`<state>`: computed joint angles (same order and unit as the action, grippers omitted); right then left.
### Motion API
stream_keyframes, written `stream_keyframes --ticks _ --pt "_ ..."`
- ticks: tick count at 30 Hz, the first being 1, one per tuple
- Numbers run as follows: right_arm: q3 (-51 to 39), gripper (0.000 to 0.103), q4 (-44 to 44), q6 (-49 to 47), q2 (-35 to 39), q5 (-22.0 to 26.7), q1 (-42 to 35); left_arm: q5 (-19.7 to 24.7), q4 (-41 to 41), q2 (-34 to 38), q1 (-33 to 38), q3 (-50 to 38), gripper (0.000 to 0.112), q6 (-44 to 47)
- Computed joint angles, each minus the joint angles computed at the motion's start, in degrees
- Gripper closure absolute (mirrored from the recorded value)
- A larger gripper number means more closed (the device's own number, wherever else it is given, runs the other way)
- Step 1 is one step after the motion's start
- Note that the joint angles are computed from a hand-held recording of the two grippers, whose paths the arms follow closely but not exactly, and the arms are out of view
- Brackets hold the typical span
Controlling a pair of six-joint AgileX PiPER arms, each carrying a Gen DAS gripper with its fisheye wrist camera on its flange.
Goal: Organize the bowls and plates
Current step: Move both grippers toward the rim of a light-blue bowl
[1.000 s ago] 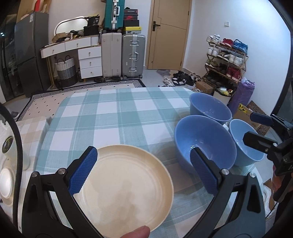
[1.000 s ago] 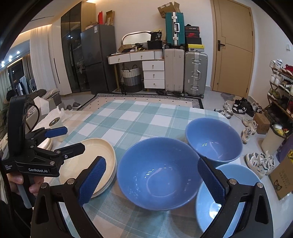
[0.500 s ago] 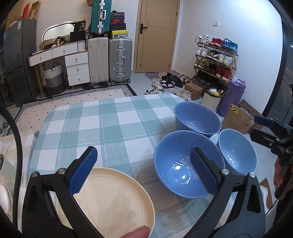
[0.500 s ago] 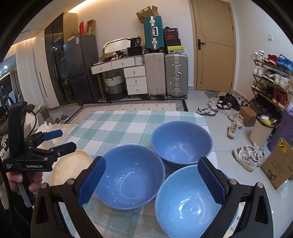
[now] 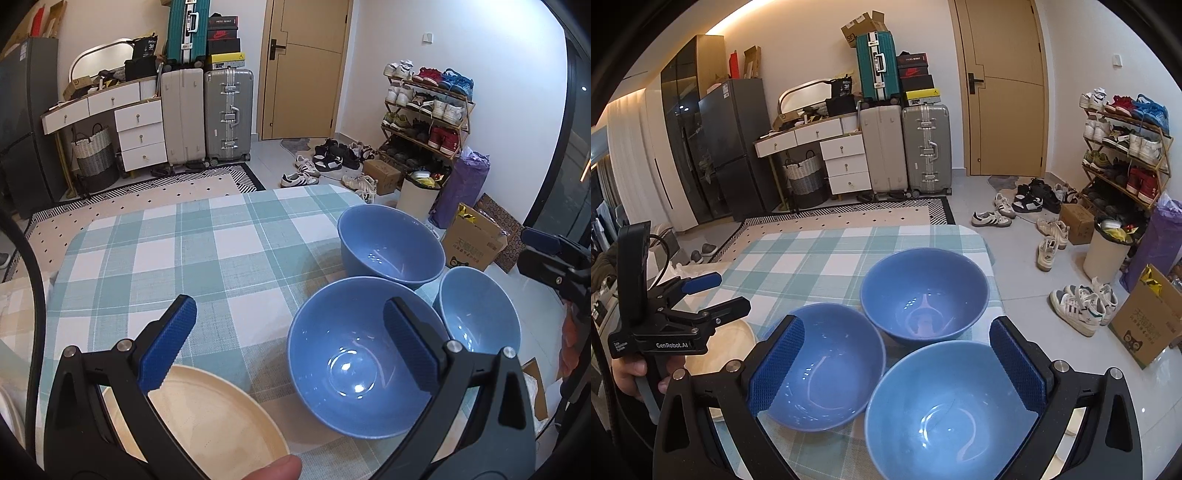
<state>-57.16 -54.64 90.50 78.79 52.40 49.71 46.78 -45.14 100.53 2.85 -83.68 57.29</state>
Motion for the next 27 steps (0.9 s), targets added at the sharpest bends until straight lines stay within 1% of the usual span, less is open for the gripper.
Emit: stream_keyframes --ticks 3,6,9,14,27 --pt "0.05 0.001 1.08 -1.39 0.13 -0.99 -2.17 -0.05 2.07 2.12 -1.69 -2.84 0.012 -2.90" --pt "-0.28 0.001 1.15 -2.45 1.23 -0.45 -3.74 0.14 3.81 4.48 -3.39 -5.87 0.012 -5.36" --pt "0.50 0.001 2.45 -3.48 1.22 -3.27 -6.96 0.29 5.34 6.38 -4.95 -8.39 0.012 -7.20" --pt "1.74 0.001 3.66 -4.92 1.13 -6.35 -11.16 0.46 8.28 9.60 -7.68 -12.70 0.012 -10.66" --pt "3.03 0.001 7.56 -10.29 3.08 -12.86 -19.71 1.86 14.22 16.62 -14.14 -22.14 0.012 -17.67"
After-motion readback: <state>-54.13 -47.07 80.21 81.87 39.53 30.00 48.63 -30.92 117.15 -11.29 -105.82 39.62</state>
